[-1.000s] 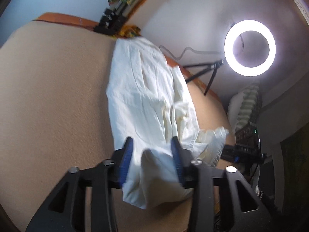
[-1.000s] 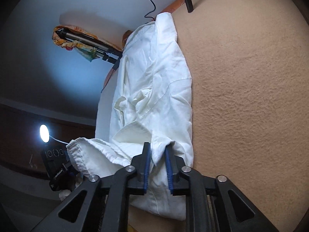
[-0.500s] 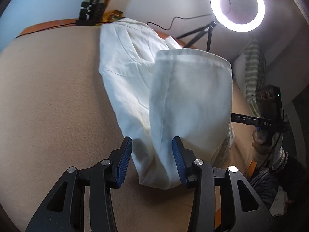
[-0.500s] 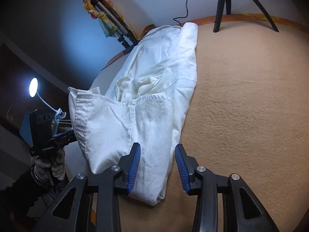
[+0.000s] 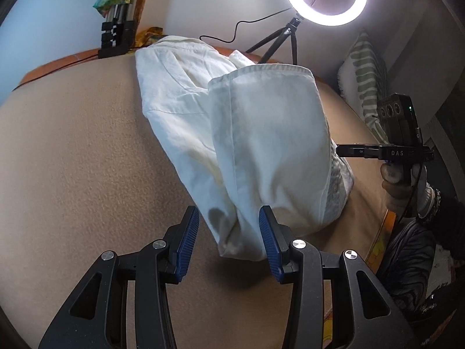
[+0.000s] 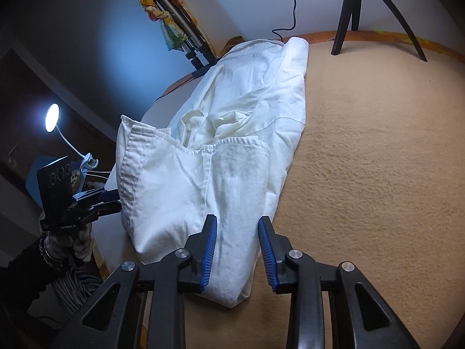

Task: Fold small clothes

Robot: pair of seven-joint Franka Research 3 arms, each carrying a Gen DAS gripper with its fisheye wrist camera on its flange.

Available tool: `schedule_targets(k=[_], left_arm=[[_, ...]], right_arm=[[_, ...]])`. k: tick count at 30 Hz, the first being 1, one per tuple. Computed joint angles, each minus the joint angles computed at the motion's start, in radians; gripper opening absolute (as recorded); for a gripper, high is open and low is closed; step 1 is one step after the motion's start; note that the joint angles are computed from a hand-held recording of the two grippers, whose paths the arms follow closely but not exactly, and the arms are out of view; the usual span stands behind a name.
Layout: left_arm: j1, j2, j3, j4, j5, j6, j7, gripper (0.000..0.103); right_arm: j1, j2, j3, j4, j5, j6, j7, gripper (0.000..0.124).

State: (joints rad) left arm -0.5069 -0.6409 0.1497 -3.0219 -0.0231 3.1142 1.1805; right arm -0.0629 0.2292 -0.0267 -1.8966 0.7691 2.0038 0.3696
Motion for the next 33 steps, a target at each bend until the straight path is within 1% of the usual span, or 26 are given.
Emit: schedule_targets(k=[2,3,5,6,8,9,10,11,12,13,15,17,19,21,22,23,24,25,26,27,28,29,30,31,32,33], left_arm=[[0.009,0.018,0.008,0.018,0.017,-0.011,0.031,0.041],[-0.006,0.03,0.032,0.029,0.014,-0.008,0.048,0.041],[-0.078,0.044,0.113,0.054,-0.021,-0.011,0.081,0.041],[-0.09,0.055,0.123,0.068,-0.031,-0.015,0.091,0.041],[-0.085,0.071,0.108,0.08,-0.026,-0.008,0.128,0.041],[-0.101,0.074,0.126,0.085,-0.034,-0.015,0.148,0.041],[-0.145,0.069,0.176,0.086,-0.058,-0.024,0.177,0.041],[-0.179,0.061,0.213,0.084,-0.081,-0.025,0.202,0.041],[-0.188,0.054,0.219,0.077,-0.097,-0.022,0.215,0.041],[-0.188,0.05,0.213,0.071,-0.105,-0.022,0.228,0.041],[-0.148,0.051,0.149,0.065,-0.103,-0.028,0.232,0.041],[-0.137,0.051,0.122,0.064,-0.108,-0.027,0.235,0.041],[-0.099,0.052,0.068,0.06,-0.1,-0.015,0.219,0.041],[-0.095,0.045,0.057,0.056,-0.095,-0.003,0.21,0.041],[-0.104,0.039,0.067,0.054,-0.093,-0.004,0.212,0.041],[-0.127,0.042,0.098,0.059,-0.093,-0.001,0.225,0.041],[-0.13,0.037,0.102,0.057,-0.092,-0.001,0.228,0.041],[-0.122,0.033,0.096,0.053,-0.088,0.002,0.227,0.041],[-0.123,0.027,0.103,0.049,-0.085,0.004,0.231,0.042],[-0.121,0.017,0.111,0.043,-0.083,0.003,0.235,0.042],[-0.128,0.004,0.135,0.036,-0.085,0.006,0.244,0.042],[-0.148,-0.006,0.174,0.03,-0.089,0.013,0.261,0.042],[-0.149,-0.014,0.184,0.025,-0.091,0.018,0.263,0.042],[-0.147,-0.007,0.204,0.029,-0.061,0.019,0.238,0.042],[-0.181,0.005,0.237,0.042,-0.1,0.023,0.278,0.042],[-0.212,0.013,0.269,0.053,-0.104,0.025,0.294,0.042]], right_arm=[[0.006,-0.01,0.003,-0.015,0.0,0.02,-0.009,0.031],[0.01,-0.015,0.004,-0.023,0.0,0.033,-0.015,0.031],[0.018,-0.027,0.005,-0.039,0.002,0.067,-0.01,0.031],[0.024,-0.045,0.006,-0.06,0.008,0.108,-0.013,0.031],[0.031,-0.092,0.014,-0.101,0.042,0.156,-0.095,0.032],[0.038,-0.114,0.017,-0.116,0.058,0.173,-0.135,0.034],[0.042,-0.126,0.018,-0.111,0.076,0.143,-0.174,0.038],[0.046,-0.128,0.018,-0.094,0.083,0.098,-0.199,0.042],[0.056,-0.134,0.022,-0.079,0.088,0.068,-0.219,0.042],[0.072,-0.136,0.028,-0.063,0.086,0.051,-0.229,0.044],[0.109,-0.127,0.044,-0.023,0.063,0.039,-0.219,0.055],[0.15,-0.104,0.065,0.021,0.039,0.041,-0.201,0.062],[0.197,-0.051,0.083,0.092,-0.036,0.034,-0.115,0.063],[0.235,0.036,0.093,0.202,-0.142,-0.032,0.004,0.062],[0.256,0.067,0.096,0.234,-0.195,-0.033,0.049,0.062],[0.268,0.095,0.099,0.265,-0.237,-0.05,0.073,0.057],[0.278,0.124,0.102,0.298,-0.275,-0.078,0.09,0.038],[0.284,0.137,0.103,0.308,-0.304,-0.092,0.102,0.028],[0.285,0.14,0.105,0.304,-0.317,-0.096,0.1,0.01],[0.28,0.127,0.11,0.278,-0.314,-0.078,0.074,0.003],[0.272,0.094,0.114,0.232,-0.306,-0.047,0.027,0.002],[0.254,0.051,0.118,0.18,-0.276,-0.025,-0.045,0.001],[0.236,0.017,0.118,0.145,-0.242,-0.03,-0.107,0.0],[0.226,-0.003,0.113,0.129,-0.219,-0.036,-0.141,0.0],[0.216,-0.022,0.106,0.114,-0.195,-0.04,-0.172,0.0],[0.204,-0.038,0.099,0.103,-0.167,-0.046,-0.208,0.0]])
